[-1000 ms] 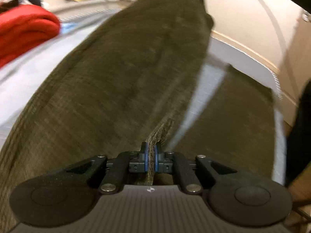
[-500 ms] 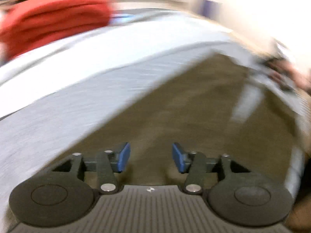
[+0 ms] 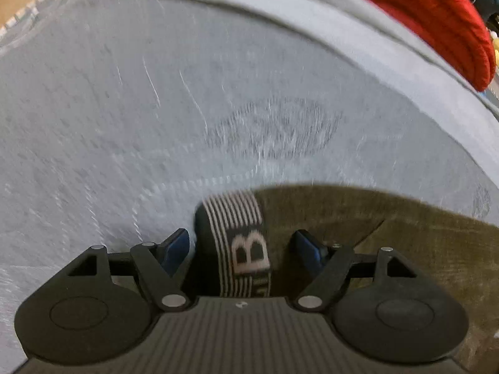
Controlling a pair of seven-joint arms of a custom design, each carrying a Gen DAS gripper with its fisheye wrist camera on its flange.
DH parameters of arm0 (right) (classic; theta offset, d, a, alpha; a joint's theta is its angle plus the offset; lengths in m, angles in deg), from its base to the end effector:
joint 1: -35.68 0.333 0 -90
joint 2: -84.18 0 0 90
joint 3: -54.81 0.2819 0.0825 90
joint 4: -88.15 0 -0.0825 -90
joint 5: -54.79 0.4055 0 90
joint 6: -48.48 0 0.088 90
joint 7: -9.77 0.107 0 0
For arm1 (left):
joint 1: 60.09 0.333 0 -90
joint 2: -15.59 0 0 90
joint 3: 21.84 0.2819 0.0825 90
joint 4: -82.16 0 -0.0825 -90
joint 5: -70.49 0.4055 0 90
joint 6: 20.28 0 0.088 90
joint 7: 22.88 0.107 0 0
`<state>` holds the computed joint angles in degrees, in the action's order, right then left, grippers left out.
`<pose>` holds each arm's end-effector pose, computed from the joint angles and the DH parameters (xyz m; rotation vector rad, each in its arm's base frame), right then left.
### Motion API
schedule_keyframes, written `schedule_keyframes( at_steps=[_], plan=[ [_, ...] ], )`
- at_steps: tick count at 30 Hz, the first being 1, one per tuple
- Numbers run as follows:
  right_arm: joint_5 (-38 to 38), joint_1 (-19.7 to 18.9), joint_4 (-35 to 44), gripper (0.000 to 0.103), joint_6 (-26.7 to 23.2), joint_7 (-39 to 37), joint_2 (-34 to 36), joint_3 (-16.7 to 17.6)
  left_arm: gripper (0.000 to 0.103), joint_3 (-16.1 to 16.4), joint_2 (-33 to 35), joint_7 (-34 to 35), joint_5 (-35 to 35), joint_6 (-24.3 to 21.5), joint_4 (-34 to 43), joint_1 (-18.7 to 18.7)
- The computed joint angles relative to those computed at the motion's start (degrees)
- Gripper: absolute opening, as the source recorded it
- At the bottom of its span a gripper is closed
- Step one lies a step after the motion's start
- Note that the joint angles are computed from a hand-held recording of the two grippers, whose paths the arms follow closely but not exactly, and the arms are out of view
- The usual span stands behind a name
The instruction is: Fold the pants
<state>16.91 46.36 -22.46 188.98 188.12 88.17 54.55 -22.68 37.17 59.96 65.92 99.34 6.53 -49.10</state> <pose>0.6205 0.1141 0.4569 -0.8075 2.4634 -0.6614 0.7044 0.1239 0.5306 -2.3396 1.6718 -0.4781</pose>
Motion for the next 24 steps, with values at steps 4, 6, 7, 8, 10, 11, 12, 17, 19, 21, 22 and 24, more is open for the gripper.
schedule_keyframes(
  at_steps=[4, 6, 7, 8, 10, 11, 12, 17, 19, 21, 22, 24],
  plan=[
    [-0.59, -0.24, -1.26, 0.013, 1.56, 1.07, -0.6, -0.46, 0.071, -0.23, -0.77, 3.64, 2.56, 6.21, -2.85, -1.32],
    [-0.84, -0.32, -2.13, 0.009, 1.95, 0.69, -1.44, -0.42, 0.05, -0.6, 0.11, 5.85, 1.89, 8.66, -2.32, -1.2],
    [-0.93, -0.43, -2.47, 0.007, 2.37, 0.49, -1.77, -0.38, 0.048, -0.62, -0.27, 6.63, 2.27, 11.21, -3.14, -1.54],
    [-1.41, -0.45, -3.21, 0.007, 2.55, 0.68, -2.68, -0.27, 0.047, -0.4, -0.25, 6.59, 3.22, 14.21, -3.06, -2.17],
    [-6.69, -0.53, -4.51, 0.006, 1.99, 4.89, -4.96, 0.21, 0.046, 0.58, -1.46, 3.27, 5.06, 22.2, -5.46, -3.49],
    [-12.88, -0.65, -4.87, 0.006, 0.92, 10.15, -6.26, 0.7, 0.046, 0.66, -1.53, 1.6, 4.74, 24.71, -5.57, -3.71],
    [-18.52, -0.84, -5.11, 0.005, -0.42, 14.5, -7.41, 1.36, 0.046, 0.34, -1.42, 1.58, 4.22, 26.56, -5.54, -3.72],
    [-7.18, -1.57, -5.43, 0.007, -4.33, 8.25, -6.99, 1.35, 0.058, 1.65, 1.99, -2.36, 8.35, 20.41, -0.27, -6.47],
    [2.55, -3.57, -9.24, 0.012, 0.58, 3.2, -8.01, 1.17, 0.061, 0.94, 3.21, -2.11, 7.09, 16.77, 2.54, -5.54],
    [1.39, -3.33, -9.43, 0.025, -0.15, 2.27, -9.23, 0.6, 0.063, 0.92, 2.93, -1.83, 7.42, 16.0, 2.98, -5.27],
    [-0.85, -3.61, -10.14, 0.027, 0.08, 3.88, -10.62, 0.77, 0.064, 1.01, 1.66, -1.71, 7.5, 15.9, 1.41, -4.94],
    [-2.08, -4.29, -12.31, 0.031, 1.54, 4.2, -13.45, 0.98, 0.069, 1.2, 1.15, -2.97, 7.11, 15.05, 1.43, -4.39]
  ],
)
